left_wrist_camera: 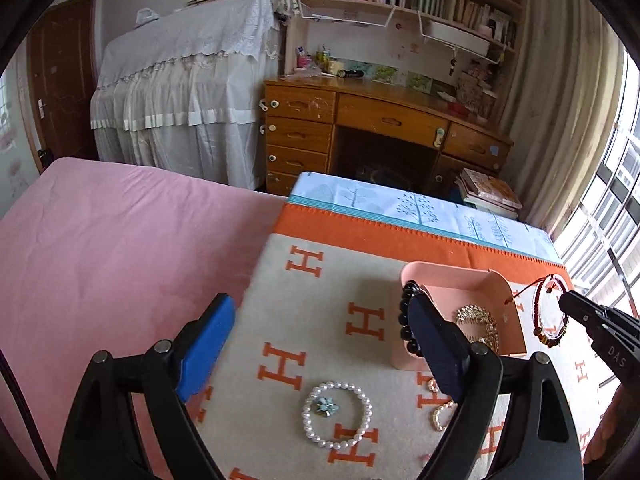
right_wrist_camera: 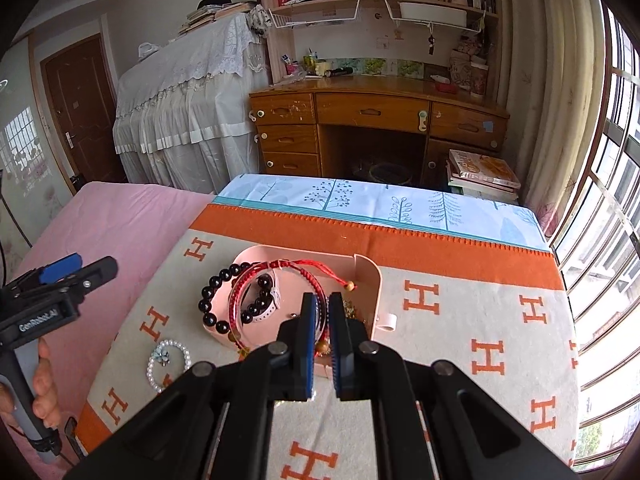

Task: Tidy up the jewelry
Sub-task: 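Lift both bracelets into the pink box and open both tools to release them, then push the black bead bracelet further into the box with the right tool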

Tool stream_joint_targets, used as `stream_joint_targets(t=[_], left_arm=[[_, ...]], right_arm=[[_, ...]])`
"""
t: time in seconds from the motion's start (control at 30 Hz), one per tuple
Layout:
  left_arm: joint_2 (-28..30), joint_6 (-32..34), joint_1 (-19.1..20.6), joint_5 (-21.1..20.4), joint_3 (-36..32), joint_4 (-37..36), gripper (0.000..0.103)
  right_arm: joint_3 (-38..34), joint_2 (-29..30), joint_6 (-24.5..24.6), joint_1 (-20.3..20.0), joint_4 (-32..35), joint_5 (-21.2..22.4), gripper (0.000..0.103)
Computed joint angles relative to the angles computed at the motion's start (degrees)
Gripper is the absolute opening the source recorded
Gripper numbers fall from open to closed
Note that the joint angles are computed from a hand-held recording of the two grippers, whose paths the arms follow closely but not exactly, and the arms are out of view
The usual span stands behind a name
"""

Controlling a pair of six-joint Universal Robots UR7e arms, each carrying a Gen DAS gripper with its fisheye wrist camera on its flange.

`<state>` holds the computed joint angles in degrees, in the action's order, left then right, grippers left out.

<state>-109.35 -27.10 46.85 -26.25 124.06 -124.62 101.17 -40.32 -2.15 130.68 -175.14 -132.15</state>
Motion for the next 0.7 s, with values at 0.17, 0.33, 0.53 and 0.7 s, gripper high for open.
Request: stream_joint_targets(t=[0.17,0.33,0.53,0.7], left_arm=[[-3.6,-3.8,-0.1,2.5,-0.6,4.8,0.087],[-4.4,-5.4,1.1,1.9,0.0,6.9,0.087],[-2.9,-8.1,2.0,3.8,1.2,10.1,0.087],[-2.2,-7.2,3.2,2.0,1.9,8.4,0.087]], right_arm=[[-3.1,3.0,0.1,-0.8,-0.7,-1.1,0.006],[-6.1,5.5,2.9,-2.8,3.5,-1.9,0.006],[-8.0,6.9,7.8,-4.7,11.6,-1.4,0.008],[-7.3,6.9,6.3,-3.9,9.1,1.9,0.01]])
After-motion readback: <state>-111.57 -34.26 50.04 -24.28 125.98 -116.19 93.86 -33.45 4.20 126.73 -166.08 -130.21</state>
